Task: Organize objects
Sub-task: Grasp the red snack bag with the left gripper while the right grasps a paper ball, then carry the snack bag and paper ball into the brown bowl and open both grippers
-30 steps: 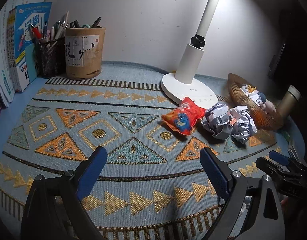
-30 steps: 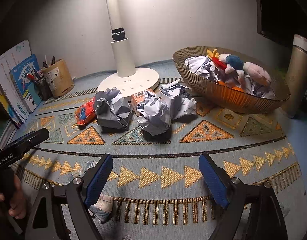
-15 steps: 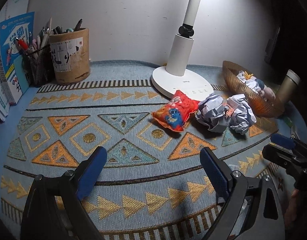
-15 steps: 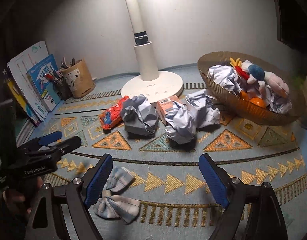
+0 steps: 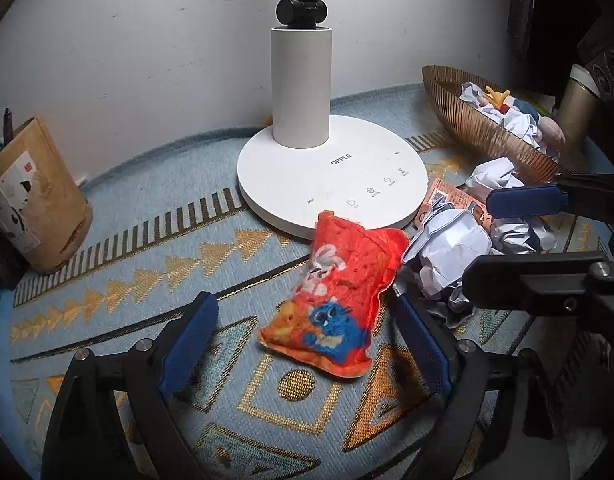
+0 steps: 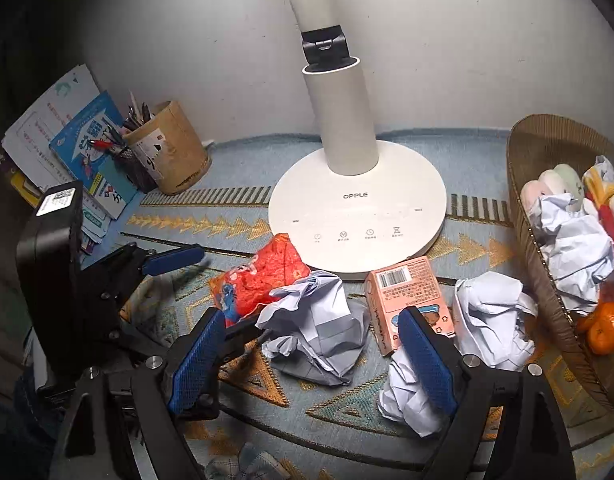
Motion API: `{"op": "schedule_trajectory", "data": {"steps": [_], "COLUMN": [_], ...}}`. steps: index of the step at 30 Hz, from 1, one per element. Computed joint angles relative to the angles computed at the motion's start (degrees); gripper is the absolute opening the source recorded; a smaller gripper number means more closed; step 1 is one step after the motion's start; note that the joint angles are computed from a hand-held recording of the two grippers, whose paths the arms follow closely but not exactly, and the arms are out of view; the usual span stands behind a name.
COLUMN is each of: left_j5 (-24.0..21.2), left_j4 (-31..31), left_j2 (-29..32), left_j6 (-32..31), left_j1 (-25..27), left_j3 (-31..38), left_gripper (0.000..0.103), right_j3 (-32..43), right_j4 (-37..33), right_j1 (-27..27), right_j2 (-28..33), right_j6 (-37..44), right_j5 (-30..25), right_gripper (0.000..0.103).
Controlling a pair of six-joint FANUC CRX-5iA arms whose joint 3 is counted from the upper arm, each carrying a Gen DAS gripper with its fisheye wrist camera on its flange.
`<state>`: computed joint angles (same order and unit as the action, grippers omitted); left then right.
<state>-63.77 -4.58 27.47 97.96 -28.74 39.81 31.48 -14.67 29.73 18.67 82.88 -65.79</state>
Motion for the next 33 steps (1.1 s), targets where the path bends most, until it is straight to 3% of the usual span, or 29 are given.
{"op": "schedule_trajectory", "data": {"steps": [2, 5, 8, 10, 14, 17, 18, 19, 20, 22, 27, 33], "left_j5": [-1.2, 0.4, 0.8, -0.3, -1.0, -0.3, 0.8, 1.9, 2.4, 1.9, 3.8, 9.2], "left_j4": [1.2, 2.2, 2.6, 2.3, 2.3, 1.4, 1.8, 2.5, 2.9, 3.0, 3.8, 1.7], "left_j2": [1.5, 0.9, 0.4, 0.0, -3.8, -7.3, -8.5, -9.7, -10.5, -10.9, -12.8, -16.6], "left_j6": [-1.0, -1.7, -2.4, -0.9, 2.4, 5.5, 6.3, 6.9, 7.4, 8.0, 9.3, 14.6], "left_j1": [0.3, 0.4, 0.4, 0.2, 0.8, 1.4, 1.8, 2.2, 2.4, 2.8, 2.8, -0.4], "left_j3": [1.5, 0.4, -0.4, -0.3, -4.4, -8.7, -10.5, -12.2, -13.4, -13.5, -15.5, -19.3], "left_gripper": [0.071, 0.068, 0.040, 0.032, 0.031, 0.031, 0.031, 0.031, 0.031, 0.031, 0.031, 0.031], "right_j3": [1.3, 1.7, 1.5, 1.9, 1.0, -4.5, -5.6, -5.7, -4.8, -5.2, -9.6, -22.0], "right_j4": [0.3, 3.1, 7.2, 6.1, 4.5, 17.4, 21.3, 23.1, 22.0, 20.8, 15.3, 17.6], "right_j1": [0.0, 1.2, 3.1, 3.1, 3.3, 7.9, 9.0, 9.6, 9.5, 9.4, 8.9, 8.7], "right_j2": [1.0, 1.9, 2.4, 2.5, 1.6, 0.8, 1.2, 1.8, 2.1, 1.1, -6.6, -19.0], "right_j6": [-0.3, 0.2, 1.0, 3.3, 9.5, 5.0, 2.6, 1.6, 2.1, 1.4, -0.3, -6.9], "right_j5": [-0.8, -1.4, -1.7, -2.3, -3.3, 0.8, 1.5, 1.1, 0.3, 1.2, 4.6, 8.7], "right_gripper": [0.087, 0.087, 0.087, 0.087, 0.087, 0.087, 0.083, 0.059, 0.046, 0.035, 0.035, 0.036]}}
